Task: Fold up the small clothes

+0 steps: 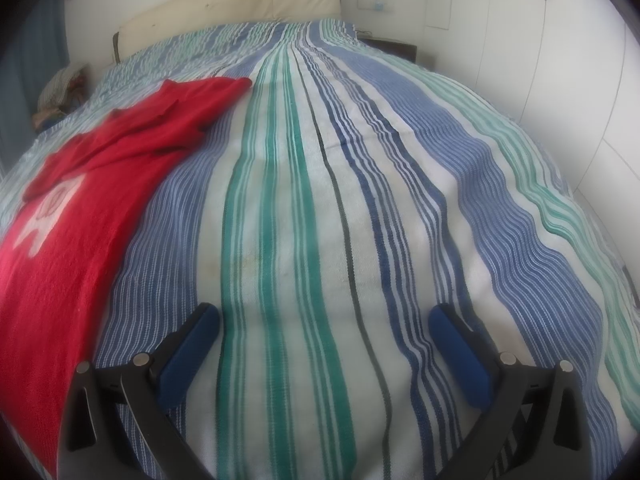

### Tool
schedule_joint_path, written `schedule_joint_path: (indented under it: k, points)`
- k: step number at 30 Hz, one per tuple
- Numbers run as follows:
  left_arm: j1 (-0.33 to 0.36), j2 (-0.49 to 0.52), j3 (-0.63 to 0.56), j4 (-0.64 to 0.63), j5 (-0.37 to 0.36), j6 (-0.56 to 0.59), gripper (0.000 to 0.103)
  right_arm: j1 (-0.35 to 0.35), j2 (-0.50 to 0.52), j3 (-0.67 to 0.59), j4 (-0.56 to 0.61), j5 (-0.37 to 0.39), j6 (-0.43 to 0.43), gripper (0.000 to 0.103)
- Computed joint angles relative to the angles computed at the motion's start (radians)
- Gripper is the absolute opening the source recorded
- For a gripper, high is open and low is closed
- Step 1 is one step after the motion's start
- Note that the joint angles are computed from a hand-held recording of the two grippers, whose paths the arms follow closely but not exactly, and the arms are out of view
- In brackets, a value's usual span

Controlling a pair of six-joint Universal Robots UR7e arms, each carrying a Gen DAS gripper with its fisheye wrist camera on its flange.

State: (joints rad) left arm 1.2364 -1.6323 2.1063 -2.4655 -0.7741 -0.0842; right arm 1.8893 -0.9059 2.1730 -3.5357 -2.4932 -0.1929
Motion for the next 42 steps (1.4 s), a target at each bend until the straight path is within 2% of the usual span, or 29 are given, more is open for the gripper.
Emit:
schedule_joint_path:
  k: [15, 42]
  points:
    - [0.004, -0.004, 0.024, -0.05, 0.003, 0.03, 0.102, 0.001, 0.001, 0.0, -0.002, -0.001, 0.0, 0.103]
    - [0.001, -0.002, 0.031, -0.055, 0.017, 0.034, 0.102, 0.002, 0.005, 0.001, -0.007, -0.003, 0.0, 0.103]
